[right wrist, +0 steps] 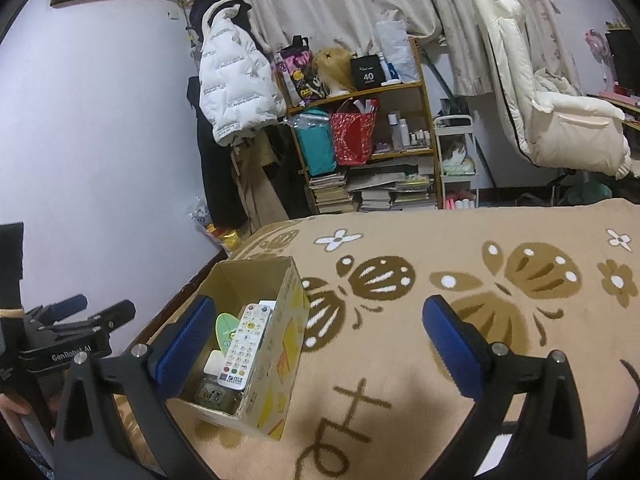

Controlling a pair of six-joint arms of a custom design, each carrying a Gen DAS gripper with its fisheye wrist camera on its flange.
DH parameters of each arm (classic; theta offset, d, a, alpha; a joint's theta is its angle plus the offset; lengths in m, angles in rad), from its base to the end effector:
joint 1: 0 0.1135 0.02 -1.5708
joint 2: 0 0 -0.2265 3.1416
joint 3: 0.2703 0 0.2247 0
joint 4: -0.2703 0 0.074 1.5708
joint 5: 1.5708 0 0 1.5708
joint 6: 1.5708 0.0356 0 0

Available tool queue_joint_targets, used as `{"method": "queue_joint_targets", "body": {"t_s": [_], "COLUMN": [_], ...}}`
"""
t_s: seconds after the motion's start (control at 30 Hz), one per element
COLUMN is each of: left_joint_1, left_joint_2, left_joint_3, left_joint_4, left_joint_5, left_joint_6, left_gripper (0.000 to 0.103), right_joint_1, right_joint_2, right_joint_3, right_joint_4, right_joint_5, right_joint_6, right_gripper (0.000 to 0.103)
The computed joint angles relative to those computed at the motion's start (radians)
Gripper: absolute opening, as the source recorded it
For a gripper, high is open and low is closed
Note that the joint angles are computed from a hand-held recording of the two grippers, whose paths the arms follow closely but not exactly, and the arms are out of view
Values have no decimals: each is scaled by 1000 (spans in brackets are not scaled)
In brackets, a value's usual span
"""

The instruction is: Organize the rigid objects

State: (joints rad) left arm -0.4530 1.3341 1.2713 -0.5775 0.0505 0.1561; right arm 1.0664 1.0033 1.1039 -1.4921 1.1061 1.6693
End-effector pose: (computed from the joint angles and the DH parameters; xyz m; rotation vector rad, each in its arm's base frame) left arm 0.2461 -0.1218 0.3145 0.6922 2.1083 -0.2202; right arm 0.0877 0.0929 0.2974 0.7086 1.9004 -0.0737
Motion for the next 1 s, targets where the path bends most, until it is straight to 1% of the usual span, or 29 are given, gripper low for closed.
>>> {"method": "queue_joint_targets", "body": {"t_s": [0.07, 0.2, 0.4, 0.67, 0.83, 1.0], "left_joint_1": [-3, -19, -34, -44, -58, -62], "left_joint_2": [-11, -24, -27, -33, -46, -47], "left_joint_3": [-9, -28, -33, -41, -61, -59], "left_joint_4": [9, 40, 41, 45, 68, 65], "left_joint_5": [0, -23, -34, -47, -81, -101], "left_joint_6": [5, 14, 30, 40, 43, 39], "left_gripper": [102, 102, 102, 102, 102, 102], "right_joint_1": [-5, -26, -54, -66, -62, -65], "right_joint_2": [7, -7, -18, -15, -26, -20], "right_joint_3": [2, -18, -31, -36, -49, -48], "right_joint_4": [3, 61, 90, 109, 122, 121], "right_joint_5": [-4, -21, -51, -62, -60, -58], "right_joint_6": [-10, -77, -108, -123, -124, -124], "right_gripper": [103, 103, 103, 103, 103, 103]}}
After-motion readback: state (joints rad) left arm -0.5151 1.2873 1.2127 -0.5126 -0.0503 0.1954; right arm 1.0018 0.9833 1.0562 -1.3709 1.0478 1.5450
